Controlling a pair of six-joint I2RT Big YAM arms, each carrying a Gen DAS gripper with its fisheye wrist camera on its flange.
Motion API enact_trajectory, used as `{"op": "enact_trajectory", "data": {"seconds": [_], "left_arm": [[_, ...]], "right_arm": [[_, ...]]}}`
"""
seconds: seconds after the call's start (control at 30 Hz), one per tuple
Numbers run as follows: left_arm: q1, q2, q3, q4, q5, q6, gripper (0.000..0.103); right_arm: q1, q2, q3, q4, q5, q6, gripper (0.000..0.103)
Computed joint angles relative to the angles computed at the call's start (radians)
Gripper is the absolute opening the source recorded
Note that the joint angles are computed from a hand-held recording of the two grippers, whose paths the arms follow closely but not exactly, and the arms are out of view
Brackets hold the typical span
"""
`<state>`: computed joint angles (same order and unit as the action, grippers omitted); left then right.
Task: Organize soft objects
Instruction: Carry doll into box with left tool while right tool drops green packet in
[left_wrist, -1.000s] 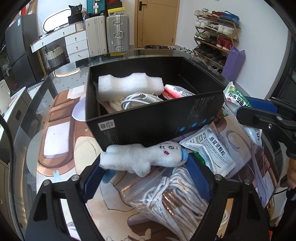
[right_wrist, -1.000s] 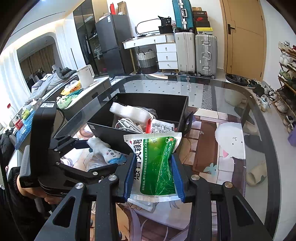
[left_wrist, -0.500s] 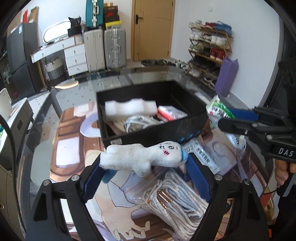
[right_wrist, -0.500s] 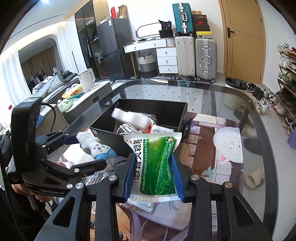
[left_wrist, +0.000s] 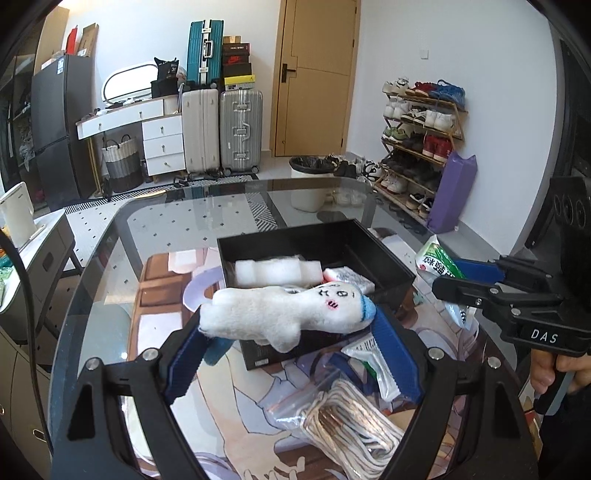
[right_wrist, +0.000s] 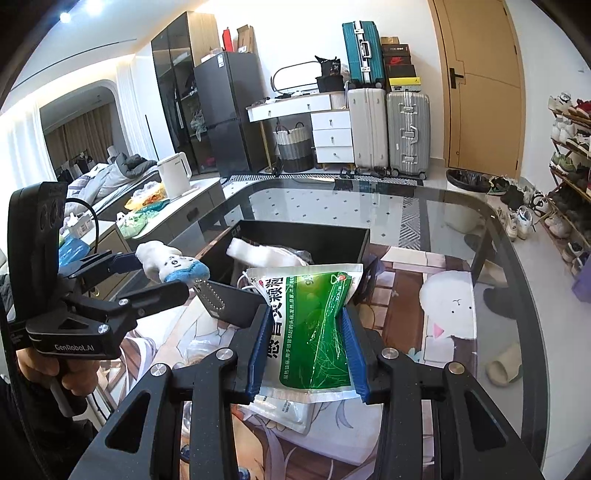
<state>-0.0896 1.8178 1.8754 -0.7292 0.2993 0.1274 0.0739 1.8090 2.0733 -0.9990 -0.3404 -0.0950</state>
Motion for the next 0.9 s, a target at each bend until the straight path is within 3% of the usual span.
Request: {"op": "enact_trajectory", "data": {"seconds": [0.43, 0.9], "left_arm": [[-0.015, 0.05, 0.075, 0.004, -0.017, -0.013, 0.086], [-0.021, 0.115, 0.153, -0.024, -0.036, -0.022, 0.086]], "right_arm": [[0.008, 0.027, 0.059, 0.025, -0.031, 0.01, 0.038], [0.016, 0.12, 0.194, -0.012, -0.052, 0.022, 0.038]]}}
